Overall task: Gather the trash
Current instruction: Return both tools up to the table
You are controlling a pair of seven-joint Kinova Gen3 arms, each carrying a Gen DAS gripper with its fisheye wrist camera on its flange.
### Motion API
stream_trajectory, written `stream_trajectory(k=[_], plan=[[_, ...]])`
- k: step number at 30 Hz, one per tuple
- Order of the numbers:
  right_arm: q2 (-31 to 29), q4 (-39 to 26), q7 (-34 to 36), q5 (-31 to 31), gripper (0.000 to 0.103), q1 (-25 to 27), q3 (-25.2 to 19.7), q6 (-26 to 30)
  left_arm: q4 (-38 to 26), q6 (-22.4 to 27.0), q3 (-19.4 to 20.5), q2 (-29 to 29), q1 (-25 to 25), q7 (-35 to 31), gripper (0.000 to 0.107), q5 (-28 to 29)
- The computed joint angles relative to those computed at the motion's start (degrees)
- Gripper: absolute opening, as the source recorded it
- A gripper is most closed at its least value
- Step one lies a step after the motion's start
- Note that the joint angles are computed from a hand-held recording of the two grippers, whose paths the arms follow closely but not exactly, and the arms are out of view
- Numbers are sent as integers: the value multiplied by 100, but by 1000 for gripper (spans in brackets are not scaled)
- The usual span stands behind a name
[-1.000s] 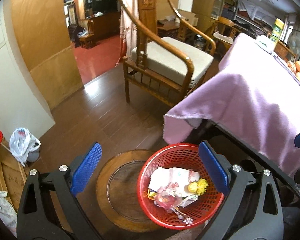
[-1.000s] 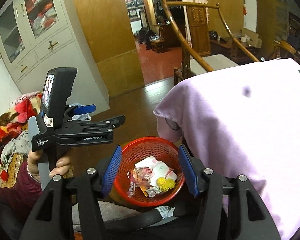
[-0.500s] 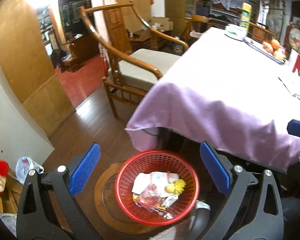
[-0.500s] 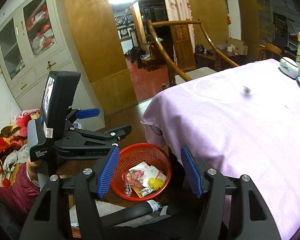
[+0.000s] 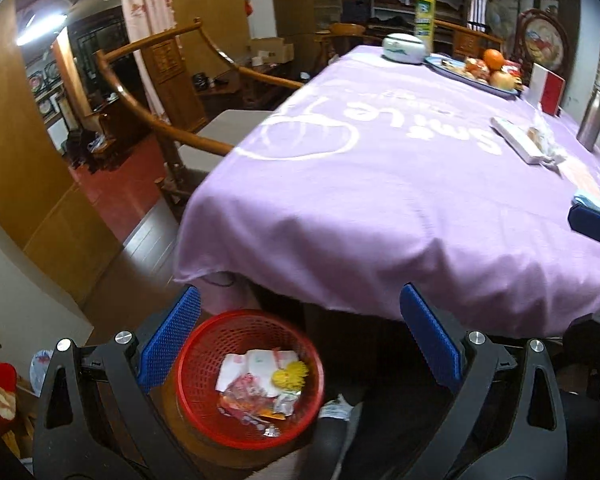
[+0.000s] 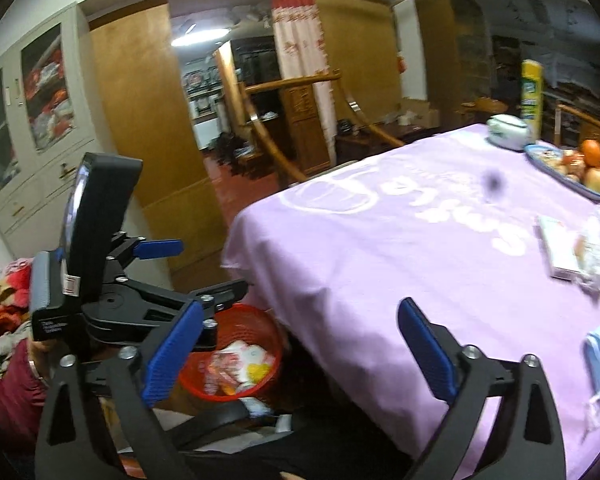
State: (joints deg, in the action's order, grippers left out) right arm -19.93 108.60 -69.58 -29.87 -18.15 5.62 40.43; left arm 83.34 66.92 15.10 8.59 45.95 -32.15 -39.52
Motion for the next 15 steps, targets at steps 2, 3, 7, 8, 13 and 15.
stream_trajectory(k=[2,3,7,8,13,15], plan=[[-102,122,-79,150,97,154,-7,-93,-197,46,30,147,52,-84,96,1],[-130,152,-131,210,97,206,-3,-112,-287,68,27,213,106,-108,96,-7],[-211,312,-404,434,97,464,103,-199,-748,129,-69,524,365,-298,96,-19],[-223,353,-474,504,97,550,155,-205,-899,122,-94,629,425,-370,96,0],[-253,593,-744,838,97,944,354,-372,-1472,-22,-276,1022,649,-702,96,264],[-242,661,-800,934,97,1060,470,-425,-1690,-69,-356,1171,725,-828,96,407]])
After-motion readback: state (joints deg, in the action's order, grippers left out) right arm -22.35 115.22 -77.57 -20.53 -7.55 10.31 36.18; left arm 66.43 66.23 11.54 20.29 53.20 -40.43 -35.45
